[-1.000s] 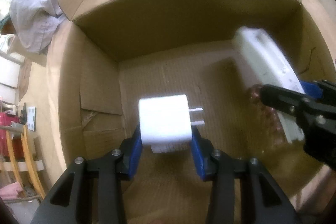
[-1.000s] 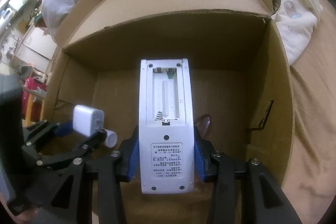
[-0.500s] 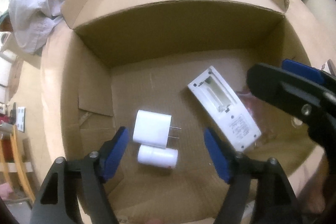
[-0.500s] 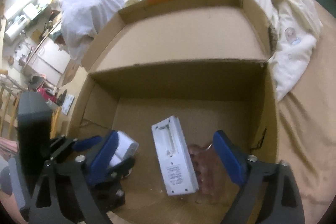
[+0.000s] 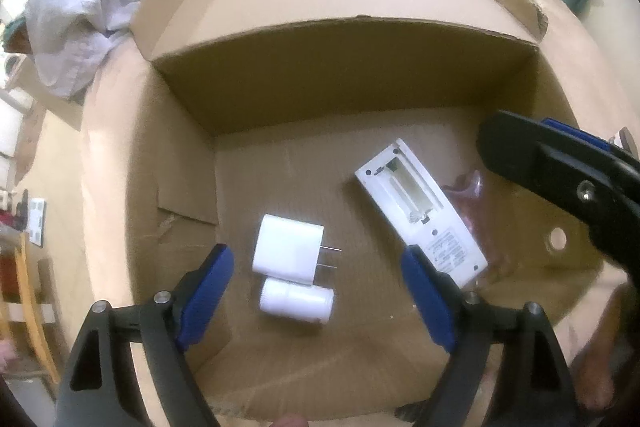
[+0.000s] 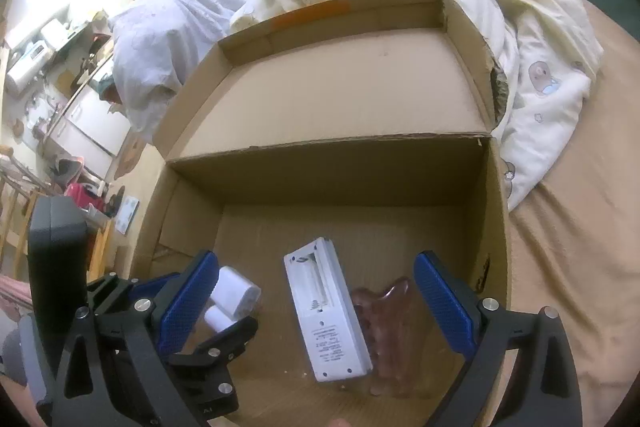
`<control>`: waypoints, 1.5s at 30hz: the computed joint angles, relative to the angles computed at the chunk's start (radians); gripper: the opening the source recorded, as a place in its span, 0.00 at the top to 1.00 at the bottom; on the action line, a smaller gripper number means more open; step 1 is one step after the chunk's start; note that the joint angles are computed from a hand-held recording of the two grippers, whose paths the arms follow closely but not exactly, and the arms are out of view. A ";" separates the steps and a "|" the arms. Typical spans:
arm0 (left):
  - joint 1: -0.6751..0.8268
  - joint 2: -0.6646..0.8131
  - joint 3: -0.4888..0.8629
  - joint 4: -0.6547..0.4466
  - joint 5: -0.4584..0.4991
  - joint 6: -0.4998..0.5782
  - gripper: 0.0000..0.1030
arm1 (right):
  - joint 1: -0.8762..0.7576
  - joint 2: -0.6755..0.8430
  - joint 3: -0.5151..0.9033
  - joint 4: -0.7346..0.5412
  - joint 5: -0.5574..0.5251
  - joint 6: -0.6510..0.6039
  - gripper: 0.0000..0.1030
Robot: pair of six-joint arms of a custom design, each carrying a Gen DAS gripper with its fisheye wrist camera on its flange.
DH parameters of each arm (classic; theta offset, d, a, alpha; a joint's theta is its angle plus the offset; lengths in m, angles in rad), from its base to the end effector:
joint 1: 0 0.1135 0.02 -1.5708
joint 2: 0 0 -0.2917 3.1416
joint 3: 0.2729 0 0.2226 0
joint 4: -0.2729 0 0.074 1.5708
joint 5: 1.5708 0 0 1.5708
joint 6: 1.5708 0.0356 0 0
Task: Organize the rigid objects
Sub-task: 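Lift both tools out of the box toward the remaining items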
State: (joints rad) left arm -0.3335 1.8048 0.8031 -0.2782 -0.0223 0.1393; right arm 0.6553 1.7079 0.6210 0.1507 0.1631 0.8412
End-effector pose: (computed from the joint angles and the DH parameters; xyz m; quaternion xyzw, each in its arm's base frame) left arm 0.2697 -0.0926 0.1440 0.2302 0.9622 -0.0031 0.1453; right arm 0.2235 0.1645 0.1527 0.1132 0.9405 0.1548 0.2806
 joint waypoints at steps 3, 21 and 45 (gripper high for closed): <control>0.010 -0.023 0.000 -0.017 0.007 -0.002 0.18 | 0.005 -0.003 0.006 -0.014 0.011 0.004 0.00; 0.157 -0.318 -0.044 -0.224 0.074 0.078 0.18 | 0.108 -0.190 -0.061 -0.162 0.082 0.134 0.00; 0.406 -0.447 -0.196 -0.296 0.196 0.205 0.18 | 0.431 -0.236 -0.076 -0.348 0.176 0.433 0.00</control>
